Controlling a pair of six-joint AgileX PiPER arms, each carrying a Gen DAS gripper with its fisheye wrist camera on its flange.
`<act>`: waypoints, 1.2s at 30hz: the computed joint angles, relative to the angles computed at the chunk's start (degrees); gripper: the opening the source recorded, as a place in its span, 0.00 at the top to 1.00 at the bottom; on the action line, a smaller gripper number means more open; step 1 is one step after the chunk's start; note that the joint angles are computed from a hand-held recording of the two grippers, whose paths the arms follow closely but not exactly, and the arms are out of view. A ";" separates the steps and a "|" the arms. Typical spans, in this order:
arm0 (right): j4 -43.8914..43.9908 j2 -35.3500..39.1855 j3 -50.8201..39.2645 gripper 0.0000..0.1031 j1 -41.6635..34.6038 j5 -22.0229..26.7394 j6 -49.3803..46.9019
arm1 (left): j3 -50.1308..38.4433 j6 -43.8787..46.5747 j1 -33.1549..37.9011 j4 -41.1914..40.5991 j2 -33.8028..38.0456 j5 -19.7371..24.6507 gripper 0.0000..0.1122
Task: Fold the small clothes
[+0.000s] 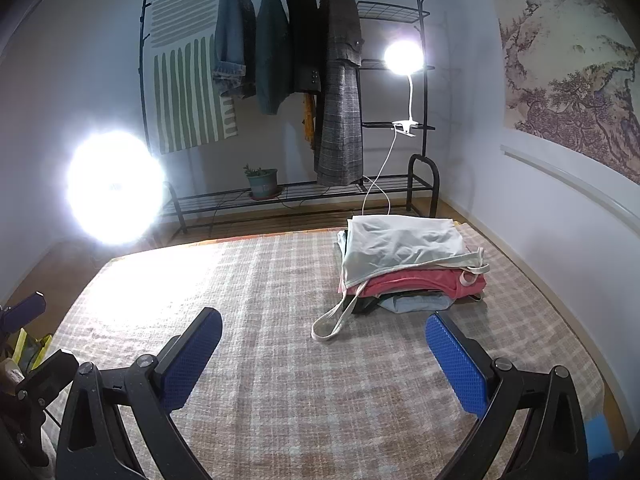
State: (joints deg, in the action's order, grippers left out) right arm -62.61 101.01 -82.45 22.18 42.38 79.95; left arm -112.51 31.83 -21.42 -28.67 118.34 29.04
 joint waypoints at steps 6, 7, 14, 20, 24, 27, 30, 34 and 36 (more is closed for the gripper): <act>0.11 -0.01 0.00 0.01 -0.14 -0.22 -0.07 | 0.27 -0.53 -0.26 0.34 -0.35 -0.02 0.09; 0.12 0.01 -0.03 0.01 -0.11 -0.22 -0.09 | 0.38 -0.65 -0.30 0.42 -0.40 -0.16 0.09; 0.21 -0.01 0.01 0.01 -0.03 -0.17 0.09 | 0.50 -1.19 -0.40 0.63 -0.49 -0.09 0.09; 0.44 0.08 -0.04 0.01 0.19 -0.08 0.25 | 0.39 -0.74 -0.27 0.31 -0.35 0.02 0.09; 0.61 0.18 -0.11 0.01 0.23 -0.09 0.17 | 0.33 -1.51 -0.43 1.04 -0.41 0.01 0.09; 0.78 0.27 -0.12 0.01 0.13 -0.28 0.03 | 0.77 -1.96 -0.68 1.38 -0.69 -0.20 0.09; 1.10 0.35 -0.21 0.01 0.09 -0.43 -0.24 | 0.50 -1.80 -0.53 1.22 -0.52 -0.09 0.09; 1.16 0.35 -0.11 0.01 0.14 -0.50 -0.11 | 0.10 -1.67 -0.36 1.12 -0.30 0.24 0.09; 1.15 0.35 -0.10 0.01 0.13 -0.53 -0.08 | 0.13 -1.62 -0.38 1.14 -0.32 0.12 0.09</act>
